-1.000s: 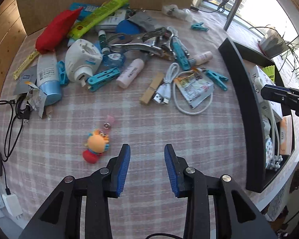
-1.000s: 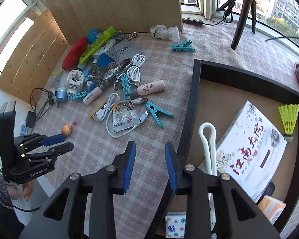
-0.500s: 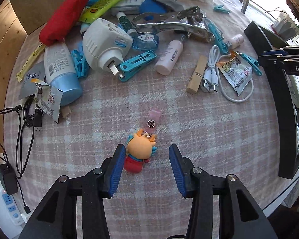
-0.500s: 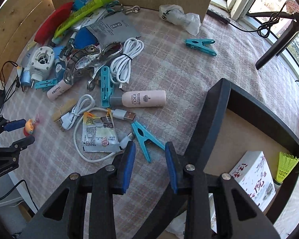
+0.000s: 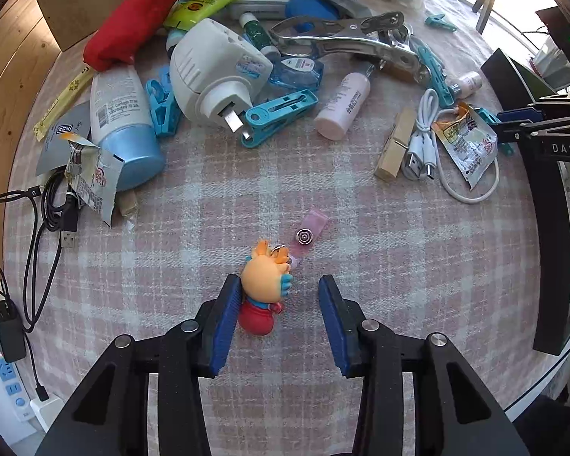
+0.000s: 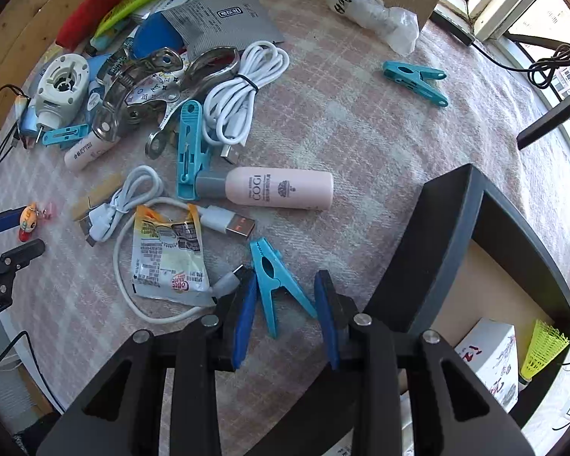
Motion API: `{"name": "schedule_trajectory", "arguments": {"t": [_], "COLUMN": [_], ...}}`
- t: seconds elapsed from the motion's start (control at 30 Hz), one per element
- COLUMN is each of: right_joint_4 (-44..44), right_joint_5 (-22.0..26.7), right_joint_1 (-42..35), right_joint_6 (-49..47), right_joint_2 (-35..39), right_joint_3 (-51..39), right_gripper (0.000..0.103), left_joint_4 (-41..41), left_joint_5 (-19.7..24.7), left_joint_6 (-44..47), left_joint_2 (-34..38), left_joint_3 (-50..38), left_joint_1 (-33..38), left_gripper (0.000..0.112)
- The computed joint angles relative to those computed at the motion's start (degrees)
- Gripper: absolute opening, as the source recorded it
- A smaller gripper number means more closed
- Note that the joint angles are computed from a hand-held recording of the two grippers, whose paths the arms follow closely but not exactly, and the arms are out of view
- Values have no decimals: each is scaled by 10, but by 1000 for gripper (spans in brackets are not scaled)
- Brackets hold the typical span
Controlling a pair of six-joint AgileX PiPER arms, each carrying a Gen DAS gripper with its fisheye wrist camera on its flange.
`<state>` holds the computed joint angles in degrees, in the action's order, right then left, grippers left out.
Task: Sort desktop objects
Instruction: 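Grasp the orange cartoon toy with the left gripper while the right gripper grasps a blue clothespin, then carry the toy and clothespin into the tray and open both grippers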
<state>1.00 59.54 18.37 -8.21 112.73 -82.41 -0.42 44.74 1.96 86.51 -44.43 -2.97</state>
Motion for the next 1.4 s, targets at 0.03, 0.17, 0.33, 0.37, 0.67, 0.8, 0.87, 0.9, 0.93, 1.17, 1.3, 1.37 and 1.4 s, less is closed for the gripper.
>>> {"name": "schedule_trajectory", "arguments": {"t": [0.03,0.17,0.33,0.37,0.67,0.8,0.87,0.9,0.93,1.17,1.3,1.37,1.4], "right_joint_4": [-1,10,42,50,108,141,151,151,148,144,149,149,149], "right_joint_5": [-2,-10,-15,-16,6,27,33,30,28,6,13,17,19], "right_joint_1": [0,-8,-26,-30,-81,-129,-158,-156,-144,-259,-352,-399,-422], "right_joint_6": [1,2,-8,-12,-52,-78,-96,-87,-66,-127,-172,-193,-202], "right_joint_2": [-4,-20,-46,-52,-126,-169,-197,-231,-261,-274,-283,-285,-285], "right_joint_3": [4,23,48,52,76,94,109,141,167,207,221,226,226], "right_gripper": [30,24,24,24,23,23,23,23,23,23,23,23,23], "left_joint_4": [3,-16,-34,-48,-85,-109,-114,-115,-114,-103,-116,-119,-120], "left_joint_5": [-1,-6,-15,-10,88,108,104,91,91,66,68,72,76], "left_joint_6": [-3,18,30,49,42,45,42,36,20,-68,-82,-88,-92], "left_joint_2": [-1,-6,-24,-47,-215,-211,-164,-137,-131,-25,26,53,66], "left_joint_3": [0,7,27,43,70,29,-21,-38,-49,-160,-225,-260,-279], "left_joint_1": [3,25,42,57,36,0,-30,-52,-75,-246,-315,-346,-362], "left_gripper": [32,23,23,23,23,23,23,23,23,23,23,23,23]}}
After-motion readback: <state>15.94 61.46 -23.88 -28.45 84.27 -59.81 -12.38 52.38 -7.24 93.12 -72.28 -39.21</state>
